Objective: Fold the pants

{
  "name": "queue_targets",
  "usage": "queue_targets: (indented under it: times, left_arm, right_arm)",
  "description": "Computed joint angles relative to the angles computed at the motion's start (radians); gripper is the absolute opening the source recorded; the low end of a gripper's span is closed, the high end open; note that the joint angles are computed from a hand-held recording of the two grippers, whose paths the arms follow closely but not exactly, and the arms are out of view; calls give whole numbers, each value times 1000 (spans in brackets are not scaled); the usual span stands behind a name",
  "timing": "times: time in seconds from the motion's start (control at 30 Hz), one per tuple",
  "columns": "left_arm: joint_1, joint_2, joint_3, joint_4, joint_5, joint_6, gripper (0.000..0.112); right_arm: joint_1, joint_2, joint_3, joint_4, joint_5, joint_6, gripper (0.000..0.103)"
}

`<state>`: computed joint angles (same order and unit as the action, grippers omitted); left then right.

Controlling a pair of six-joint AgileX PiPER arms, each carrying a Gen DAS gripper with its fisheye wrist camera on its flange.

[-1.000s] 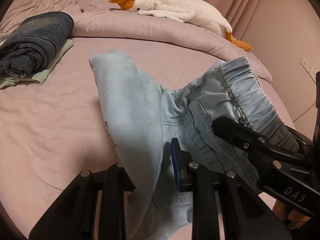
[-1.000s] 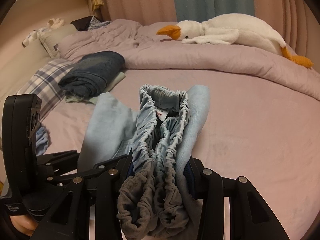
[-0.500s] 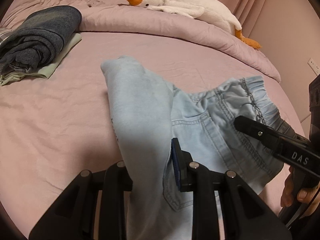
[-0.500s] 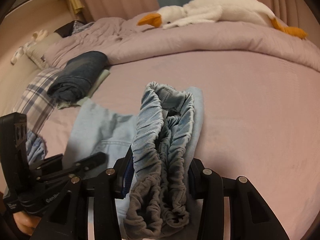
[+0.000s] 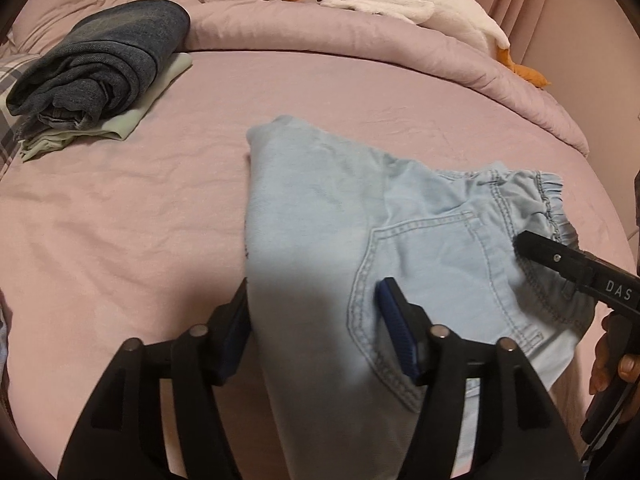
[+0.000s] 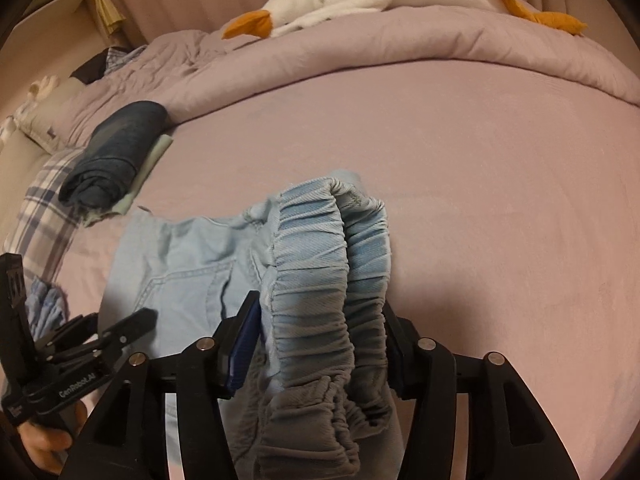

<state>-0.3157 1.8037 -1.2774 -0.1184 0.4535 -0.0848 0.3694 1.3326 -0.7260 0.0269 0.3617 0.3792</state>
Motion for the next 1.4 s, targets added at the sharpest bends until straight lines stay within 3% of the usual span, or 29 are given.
queue_targets:
  times: [0.2,0.5,0.77,0.87,1.0,1.2,1.4]
  left_arm:
    - [0,-20,29,9,-13,-10,66]
    - [10,-75,118,-23,-43,26,66]
    - [-10,-84,129,83,-47,-69,68]
    - [-10,-114,162,66,-53,-60,66]
    - [-21,-153,218,58,-69,-67,66]
    - [-41,-152,250,125,-102,-139,68]
    - [-51,-186,243,139,-57,-171,66]
  right_arm:
    - [-31,-15,11,83,3,-86,57]
    - [38,-80,30,-188,55,159,57]
    - [-8,-51,39,-87,48,62,59]
    - [35,-107,60,-189,78,178,58]
    - [44,-176,99,-171,75,157,59]
    - [43,-105,109,-171,67,156,59]
    - [102,-126,99,-290,112,305,59]
